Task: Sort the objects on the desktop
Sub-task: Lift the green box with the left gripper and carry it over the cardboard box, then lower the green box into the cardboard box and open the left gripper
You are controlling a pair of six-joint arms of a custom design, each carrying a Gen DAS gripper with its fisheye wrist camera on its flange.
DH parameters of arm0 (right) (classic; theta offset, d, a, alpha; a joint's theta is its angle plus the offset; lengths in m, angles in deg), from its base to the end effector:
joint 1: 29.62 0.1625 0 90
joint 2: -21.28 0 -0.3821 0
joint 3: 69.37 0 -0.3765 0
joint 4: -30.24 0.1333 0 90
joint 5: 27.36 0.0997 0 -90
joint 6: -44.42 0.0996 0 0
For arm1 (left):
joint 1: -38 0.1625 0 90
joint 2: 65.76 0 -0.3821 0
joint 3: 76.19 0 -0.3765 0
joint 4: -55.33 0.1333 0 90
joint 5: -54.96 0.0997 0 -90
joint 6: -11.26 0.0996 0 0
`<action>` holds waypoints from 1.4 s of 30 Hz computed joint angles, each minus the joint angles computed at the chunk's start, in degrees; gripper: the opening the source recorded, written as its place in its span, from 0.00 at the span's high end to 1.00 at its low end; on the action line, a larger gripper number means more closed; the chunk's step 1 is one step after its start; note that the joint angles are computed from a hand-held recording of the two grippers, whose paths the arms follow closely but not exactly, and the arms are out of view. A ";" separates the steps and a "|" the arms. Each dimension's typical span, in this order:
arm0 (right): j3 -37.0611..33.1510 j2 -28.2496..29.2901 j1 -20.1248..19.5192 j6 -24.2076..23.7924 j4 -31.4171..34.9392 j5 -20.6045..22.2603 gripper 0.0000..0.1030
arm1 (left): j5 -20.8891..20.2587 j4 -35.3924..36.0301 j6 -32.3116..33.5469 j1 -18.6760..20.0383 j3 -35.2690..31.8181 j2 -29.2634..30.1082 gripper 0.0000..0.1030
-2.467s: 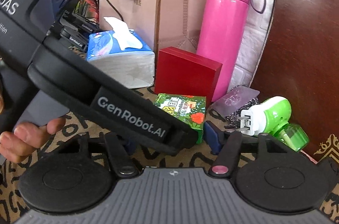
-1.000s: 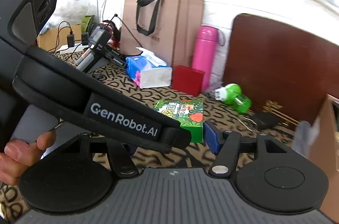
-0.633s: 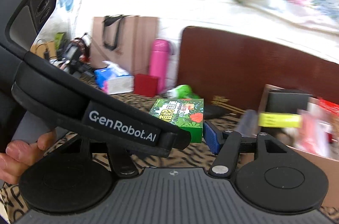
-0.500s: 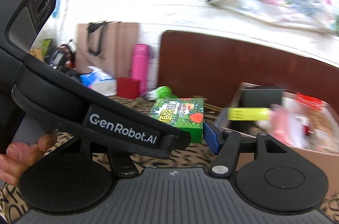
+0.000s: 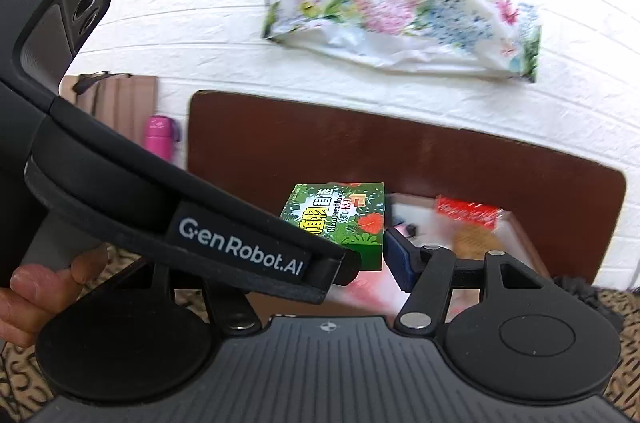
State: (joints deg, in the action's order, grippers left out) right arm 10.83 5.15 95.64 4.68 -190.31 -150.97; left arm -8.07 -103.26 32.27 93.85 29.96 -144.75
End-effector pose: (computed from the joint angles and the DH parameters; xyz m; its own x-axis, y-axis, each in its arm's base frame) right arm 0.4376 -0.4836 -0.0116 -0.6009 -0.2593 0.7561 -0.7992 0.2082 -0.5638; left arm -0.1563 -0.5483 0.3651 -0.6949 0.4577 -0.5547 0.7177 0.4889 -0.4958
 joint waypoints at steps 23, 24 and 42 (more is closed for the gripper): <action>-20.90 3.58 -8.30 -5.38 16.29 4.08 0.35 | -4.88 8.12 2.22 5.53 -31.63 25.26 0.47; -22.04 3.88 -8.61 -5.06 17.59 4.30 0.35 | -4.67 8.48 2.51 5.74 -32.93 26.22 0.47; -33.20 7.80 -10.90 0.15 30.26 0.30 0.04 | -7.98 7.91 1.04 8.90 -41.10 32.14 0.00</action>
